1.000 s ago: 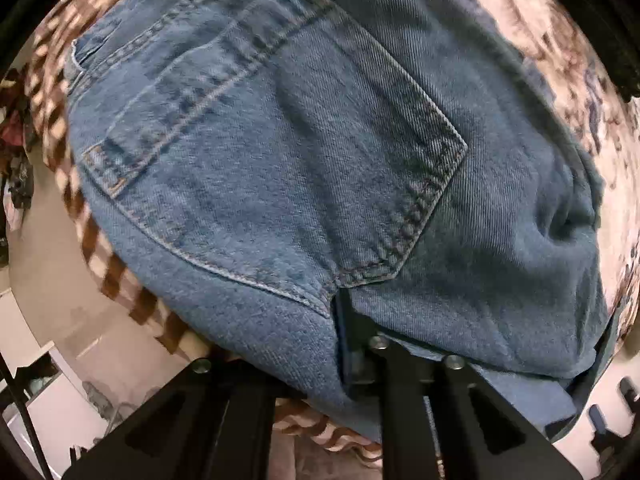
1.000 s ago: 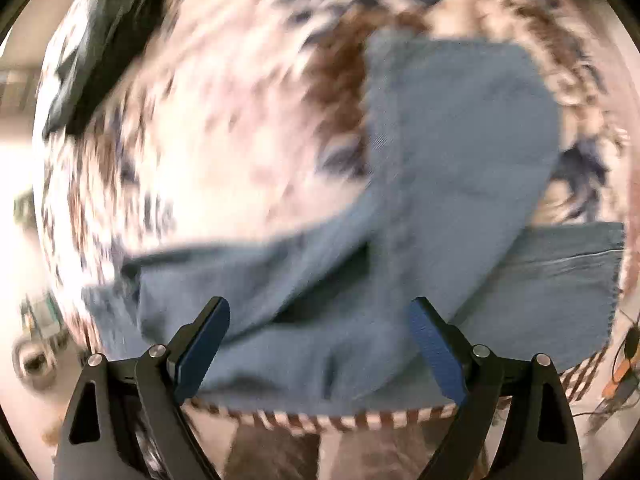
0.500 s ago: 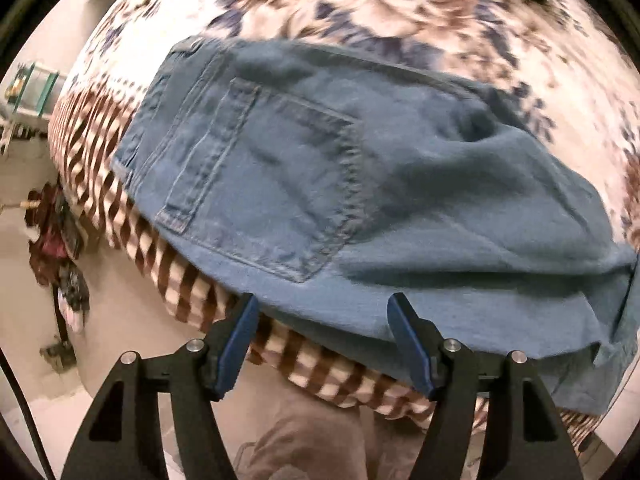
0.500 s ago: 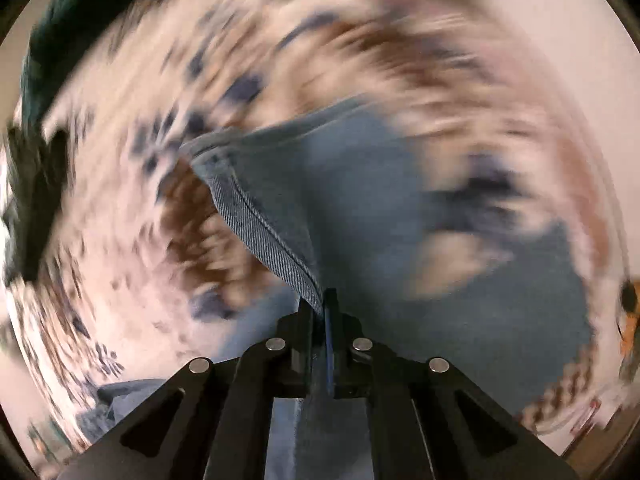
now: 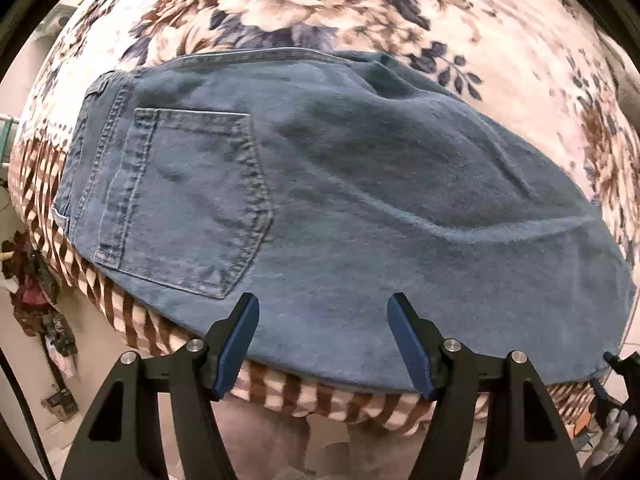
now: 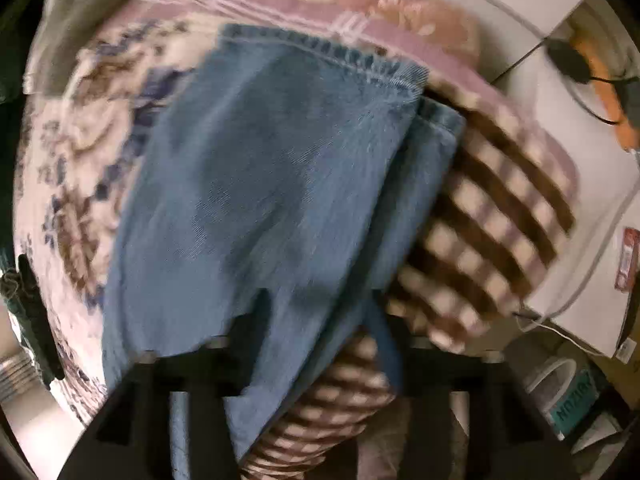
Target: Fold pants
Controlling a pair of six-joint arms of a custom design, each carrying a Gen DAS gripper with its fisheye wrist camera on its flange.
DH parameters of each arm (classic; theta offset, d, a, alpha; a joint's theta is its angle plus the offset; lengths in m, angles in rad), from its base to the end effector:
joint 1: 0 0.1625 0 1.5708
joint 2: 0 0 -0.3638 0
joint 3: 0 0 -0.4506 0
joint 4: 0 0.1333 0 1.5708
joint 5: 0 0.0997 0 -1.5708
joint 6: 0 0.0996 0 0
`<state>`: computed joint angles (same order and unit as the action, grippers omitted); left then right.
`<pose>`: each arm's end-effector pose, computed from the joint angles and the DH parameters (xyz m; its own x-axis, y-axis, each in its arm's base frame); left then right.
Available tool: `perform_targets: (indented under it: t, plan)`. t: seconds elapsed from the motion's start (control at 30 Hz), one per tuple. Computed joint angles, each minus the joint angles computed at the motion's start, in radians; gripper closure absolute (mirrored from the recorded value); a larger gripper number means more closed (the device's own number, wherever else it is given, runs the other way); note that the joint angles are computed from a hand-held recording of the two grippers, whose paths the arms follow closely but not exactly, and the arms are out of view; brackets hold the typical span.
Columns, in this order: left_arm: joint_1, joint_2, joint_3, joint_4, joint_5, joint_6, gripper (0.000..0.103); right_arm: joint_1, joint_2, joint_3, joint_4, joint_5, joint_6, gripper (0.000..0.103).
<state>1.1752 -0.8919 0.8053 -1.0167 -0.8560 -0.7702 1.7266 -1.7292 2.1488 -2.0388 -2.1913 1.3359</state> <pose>-0.0990 -0.7524 0.3725 -0.6580 -0.1690 -0.7338 -0.1591 0.9837 -0.0839 0.1455 -0.4404 0.2621 -0.3388 0.9367 0.0881 0.7498 0.3254 -0.5761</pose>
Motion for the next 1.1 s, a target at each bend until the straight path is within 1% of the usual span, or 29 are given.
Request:
perform_targets:
  t: [0.07, 0.1, 0.13, 0.17, 0.23, 0.3, 0.33, 0.4, 0.43, 0.47, 0.5, 0.53, 0.57, 0.6, 0.63, 0.67, 0.7, 0.73, 0.77, 0.8, 0.83, 0.87, 0.9, 0.93, 0.97, 1.0, 1.03, 1.07, 1.1]
  plan:
    - [0.024, -0.017, -0.023, -0.003, -0.005, 0.031, 0.038, 0.076, 0.003, 0.003, 0.013, 0.001, 0.037, 0.041]
    - [0.03, -0.031, -0.033, 0.01, -0.005, 0.031, 0.038, 0.117, 0.032, -0.006, 0.006, 0.029, 0.038, 0.041]
    - [0.039, -0.049, -0.035, 0.018, -0.003, 0.028, 0.038, 0.143, 0.104, -0.025, -0.038, 0.064, 0.024, 0.041]
    - [0.052, -0.07, -0.039, 0.021, -0.002, 0.02, 0.038, 0.177, 0.152, -0.038, -0.066, 0.103, 0.013, 0.041]
    - [0.081, -0.098, -0.061, 0.031, 0.007, 0.003, 0.038, 0.239, 0.266, -0.102, -0.106, 0.184, -0.003, 0.041]
    - [0.127, -0.109, -0.114, 0.053, 0.024, -0.02, 0.038, 0.286, 0.386, -0.16, -0.161, 0.251, -0.028, 0.041]
    - [0.148, -0.108, -0.138, 0.059, 0.034, -0.024, 0.038, 0.308, 0.457, -0.193, -0.189, 0.276, -0.023, 0.041]
    - [0.204, -0.087, -0.219, 0.069, 0.031, -0.035, 0.038, 0.323, 0.548, -0.234, -0.242, 0.31, -0.001, 0.041]
    - [0.24, -0.063, -0.277, 0.069, 0.011, -0.033, 0.039, 0.332, 0.588, -0.242, -0.277, 0.322, 0.035, 0.041]
    - [0.264, -0.047, -0.313, 0.064, -0.006, -0.029, 0.039, 0.341, 0.599, -0.23, -0.31, 0.322, 0.073, 0.041]
    - [0.29, -0.03, -0.346, 0.051, -0.022, -0.016, 0.039, 0.322, 0.624, -0.233, -0.36, 0.319, 0.079, 0.042]
    - [0.315, -0.013, -0.375, 0.032, -0.042, 0.004, 0.039, 0.32, 0.642, -0.227, -0.382, 0.31, 0.118, 0.045]
    - [0.337, -0.009, -0.381, -0.007, -0.071, 0.025, 0.039, 0.32, 0.656, -0.228, -0.39, 0.296, 0.142, 0.05]
    - [0.35, -0.022, -0.356, -0.058, -0.089, 0.044, 0.05, 0.306, 0.673, -0.234, -0.402, 0.282, 0.148, 0.068]
    - [0.355, -0.043, -0.315, -0.114, -0.102, 0.067, 0.072, 0.308, 0.679, -0.234, -0.372, 0.263, 0.17, 0.094]
    - [0.352, -0.049, -0.298, -0.129, -0.082, 0.077, 0.076, 0.313, 0.666, -0.225, -0.334, 0.25, 0.194, 0.097]
    - [0.341, -0.057, -0.281, -0.131, -0.032, 0.073, 0.085, 0.324, 0.642, -0.199, -0.336, 0.237, 0.218, 0.099]
    - [0.337, -0.074, -0.252, -0.15, -0.014, 0.076, 0.086, 0.336, 0.641, -0.194, -0.335, 0.233, 0.232, 0.103]
    - [0.339, -0.082, -0.242, -0.155, -0.013, 0.067, 0.086, 0.352, 0.642, -0.206, -0.292, 0.233, 0.229, 0.103]
    - [0.343, -0.078, -0.248, -0.145, -0.019, 0.064, 0.086, 0.346, 0.669, -0.228, -0.272, 0.245, 0.199, 0.103]
    - [0.339, -0.077, -0.25, -0.135, -0.02, 0.053, 0.086, 0.347, 0.678, -0.229, -0.25, 0.289, 0.17, 0.103]
    - [0.338, -0.082, -0.242, -0.13, -0.018, 0.053, 0.085, 0.333, 0.707, -0.238, -0.268, 0.334, 0.142, 0.103]
    - [0.331, -0.078, -0.246, -0.116, -0.005, 0.059, 0.084, 0.322, 0.706, -0.213, -0.299, 0.402, 0.112, 0.102]
    - [0.322, -0.077, -0.224, -0.112, 0.007, 0.057, 0.082, 0.307, 0.717, -0.21, -0.333, 0.433, 0.085, 0.102]
    - [0.306, -0.062, -0.243, -0.079, 0.026, 0.058, 0.081, 0.312, 0.69, -0.183, -0.362, 0.434, 0.081, 0.102]
    - [0.285, -0.054, -0.26, -0.036, 0.052, 0.054, 0.081, 0.32, 0.684, -0.181, -0.386, 0.409, 0.082, 0.1]
    - [0.262, -0.025, -0.307, 0.006, 0.082, 0.046, 0.077, 0.33, 0.643, -0.161, -0.384, 0.373, 0.082, 0.095]
    - [0.235, -0.023, -0.313, 0.054, 0.117, 0.026, 0.076, 0.341, 0.604, -0.142, -0.379, 0.335, 0.084, 0.091]
    - [0.205, -0.041, -0.277, 0.061, 0.139, 0.023, 0.068, 0.353, 0.55, -0.112, -0.365, 0.289, 0.093, 0.077]
